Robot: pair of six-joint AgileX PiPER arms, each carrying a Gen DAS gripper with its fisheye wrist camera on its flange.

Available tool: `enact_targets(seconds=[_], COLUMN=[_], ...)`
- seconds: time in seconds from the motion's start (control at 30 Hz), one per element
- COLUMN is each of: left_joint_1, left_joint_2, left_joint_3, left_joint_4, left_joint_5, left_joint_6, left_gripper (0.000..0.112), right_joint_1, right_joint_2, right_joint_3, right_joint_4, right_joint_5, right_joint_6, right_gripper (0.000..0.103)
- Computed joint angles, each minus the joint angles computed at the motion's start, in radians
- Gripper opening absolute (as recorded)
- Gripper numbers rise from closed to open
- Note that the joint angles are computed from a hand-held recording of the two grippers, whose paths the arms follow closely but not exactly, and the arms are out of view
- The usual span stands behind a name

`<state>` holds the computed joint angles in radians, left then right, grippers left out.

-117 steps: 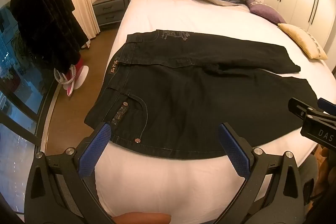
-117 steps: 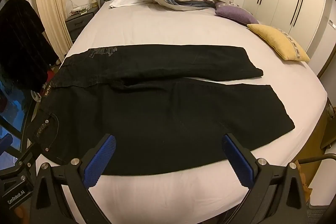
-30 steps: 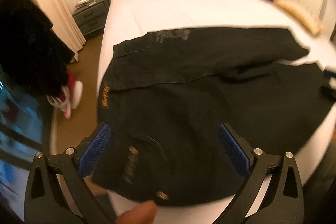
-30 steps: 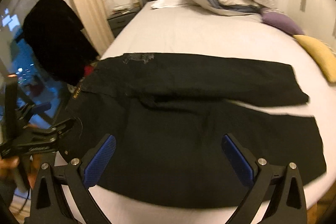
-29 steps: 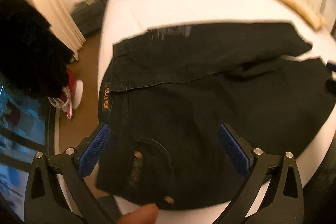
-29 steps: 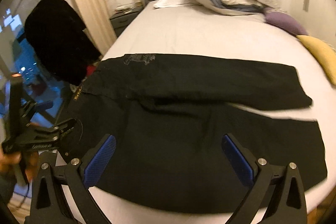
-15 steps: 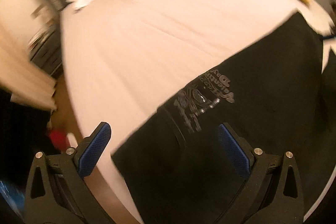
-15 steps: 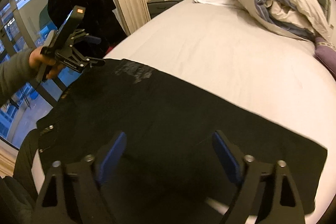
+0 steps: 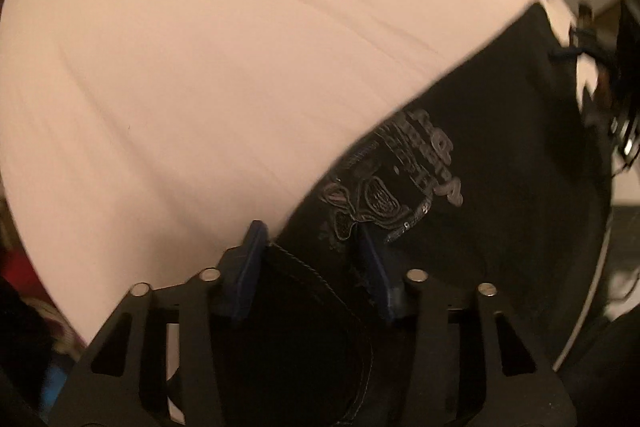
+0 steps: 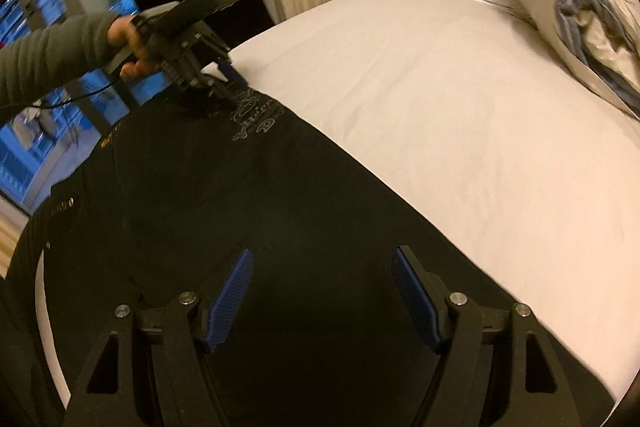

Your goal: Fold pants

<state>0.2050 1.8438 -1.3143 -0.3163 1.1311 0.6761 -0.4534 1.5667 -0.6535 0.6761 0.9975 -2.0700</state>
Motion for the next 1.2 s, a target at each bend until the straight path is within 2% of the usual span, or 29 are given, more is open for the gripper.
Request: enact_targets(seconds=[0.03, 0.07, 0.17, 0.27, 0.37, 0.43, 0.53, 0.7, 0.83, 0.9, 0.97, 1.07, 1.1, 1.2], left_joint_1=[0.007, 0.007, 0.002, -0.025, -0.057, -0.058, -0.059, -0.076, -0.063, -0.055, -0.069, -0.067, -0.061, -0.064], left_joint_2=[0.017, 0.024, 0.006, -0.070, -0.166, -0.208, -0.285, -0.384, -0.445, -0.479, -0.500, -0.523, -0.531, -0.537], left_joint_3=[-0.010, -0.018, -0.004, 0.081, 0.163, 0.189, 0.240, 0.303, 0.352, 0.394, 0.396, 0.413, 0.422, 0.435], left_joint_4=[-0.013, -0.015, 0.006, 0.014, 0.044, 0.032, 0.028, 0.028, -0.003, -0.010, -0.003, 0.005, -0.002, -0.007], left_joint_5=[0.005, 0.011, -0.017, -0.120, -0.213, -0.238, -0.280, -0.313, -0.311, -0.309, -0.311, -0.312, -0.311, -0.328], left_joint_6=[0.010, 0.014, 0.014, 0.008, 0.015, 0.030, 0.063, 0.094, 0.133, 0.157, 0.138, 0.141, 0.149, 0.145], left_gripper=[0.039, 0.029, 0.015, 0.008, 0.007, 0.007, 0.007, 0.007, 0.007, 0.007, 0.007, 0.007, 0.007, 0.007], right_joint_1=[0.012, 0.042, 0.117, 0.210, 0.284, 0.348, 0.402, 0.519, 0.547, 0.551, 0.547, 0.550, 0.563, 0.558], right_joint_2=[0.005, 0.009, 0.023, 0.055, 0.078, 0.098, 0.126, 0.185, 0.245, 0.268, 0.276, 0.257, 0.245, 0.240], right_joint_3=[-0.004, -0.012, -0.039, -0.086, -0.107, -0.126, -0.147, -0.203, -0.278, -0.310, -0.335, -0.335, -0.332, -0.357], right_joint_4=[-0.001, 0.003, -0.001, -0.004, -0.004, -0.003, -0.021, -0.101, -0.177, -0.206, -0.216, -0.235, -0.252, -0.256], right_joint_5=[-0.009, -0.029, -0.069, -0.102, -0.133, -0.157, -0.169, -0.203, -0.182, -0.166, -0.131, -0.115, -0.113, -0.089], right_joint_6=[-0.005, 0.000, 0.052, 0.128, 0.182, 0.232, 0.278, 0.409, 0.517, 0.550, 0.564, 0.574, 0.604, 0.647], right_gripper=[0.075, 0.075, 0.075, 0.074, 0.069, 0.065, 0.064, 0.062, 0.061, 0.056, 0.034, 0.013, 0.009, 0.007])
